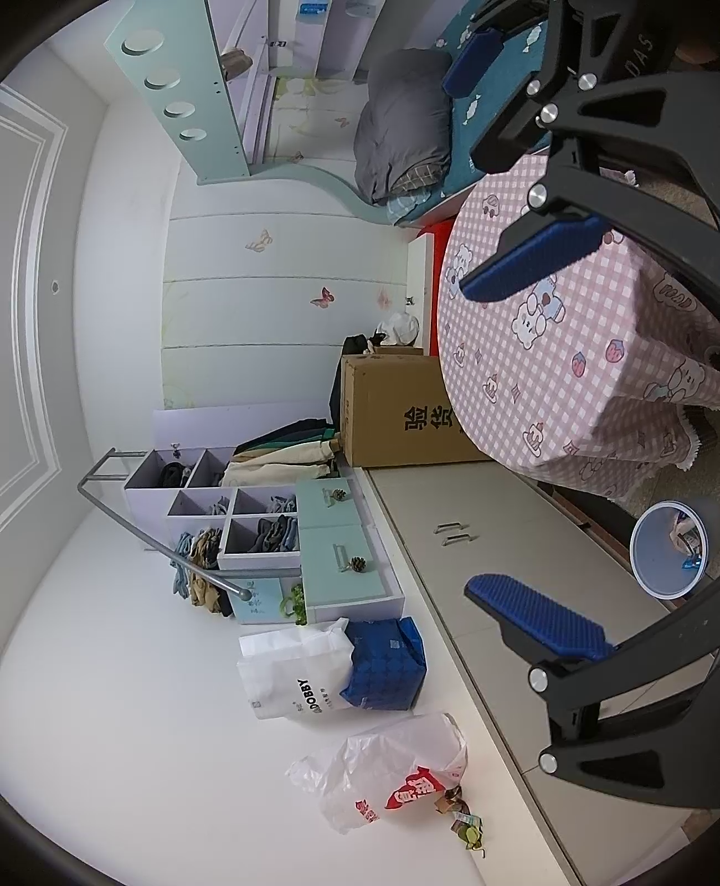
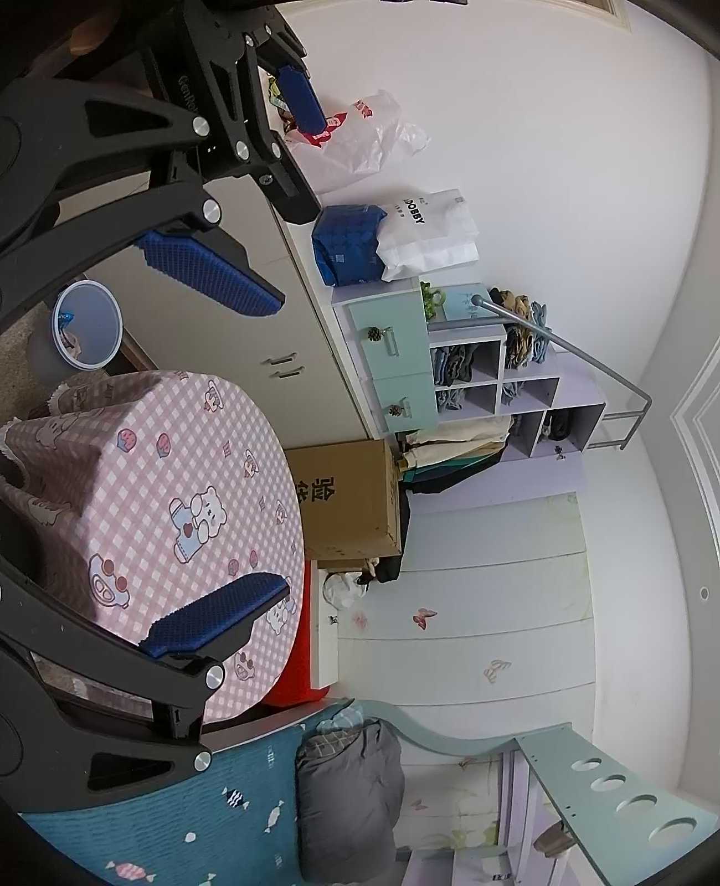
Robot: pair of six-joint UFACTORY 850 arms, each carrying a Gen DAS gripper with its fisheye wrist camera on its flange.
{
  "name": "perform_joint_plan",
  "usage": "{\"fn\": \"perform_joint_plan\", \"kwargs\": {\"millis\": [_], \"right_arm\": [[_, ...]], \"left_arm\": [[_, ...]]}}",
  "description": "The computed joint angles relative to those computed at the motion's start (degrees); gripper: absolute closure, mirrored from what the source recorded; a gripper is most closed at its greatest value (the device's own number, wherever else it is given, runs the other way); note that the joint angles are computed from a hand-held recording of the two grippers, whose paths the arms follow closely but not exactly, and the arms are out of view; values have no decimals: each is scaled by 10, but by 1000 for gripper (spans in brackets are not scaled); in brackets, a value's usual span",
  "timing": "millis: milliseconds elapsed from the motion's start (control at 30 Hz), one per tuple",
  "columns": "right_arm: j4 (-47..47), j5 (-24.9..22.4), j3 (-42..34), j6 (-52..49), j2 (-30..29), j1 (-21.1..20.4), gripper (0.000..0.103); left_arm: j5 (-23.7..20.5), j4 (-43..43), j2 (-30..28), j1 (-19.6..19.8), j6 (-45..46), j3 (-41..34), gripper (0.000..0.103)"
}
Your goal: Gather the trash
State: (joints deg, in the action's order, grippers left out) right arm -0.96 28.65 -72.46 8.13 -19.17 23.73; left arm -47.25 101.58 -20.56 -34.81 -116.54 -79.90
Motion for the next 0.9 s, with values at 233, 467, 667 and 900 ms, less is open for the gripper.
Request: {"fn": "perform_joint_plan", "kwargs": {"millis": [233, 467, 667, 900], "right_arm": [[3, 2, 3, -2, 2, -1, 11], [2, 2, 5, -1, 3, -1, 11], [-1, 1, 5, 3, 3, -2, 11], [3, 0, 3, -1, 1, -1, 11]], "left_arm": [[2, 2, -1, 0, 1, 1, 6], [5, -1, -2, 0, 7, -3, 6], [6, -2, -4, 0, 8, -5, 6], [6, -2, -4, 1, 8, -5, 6]]}}
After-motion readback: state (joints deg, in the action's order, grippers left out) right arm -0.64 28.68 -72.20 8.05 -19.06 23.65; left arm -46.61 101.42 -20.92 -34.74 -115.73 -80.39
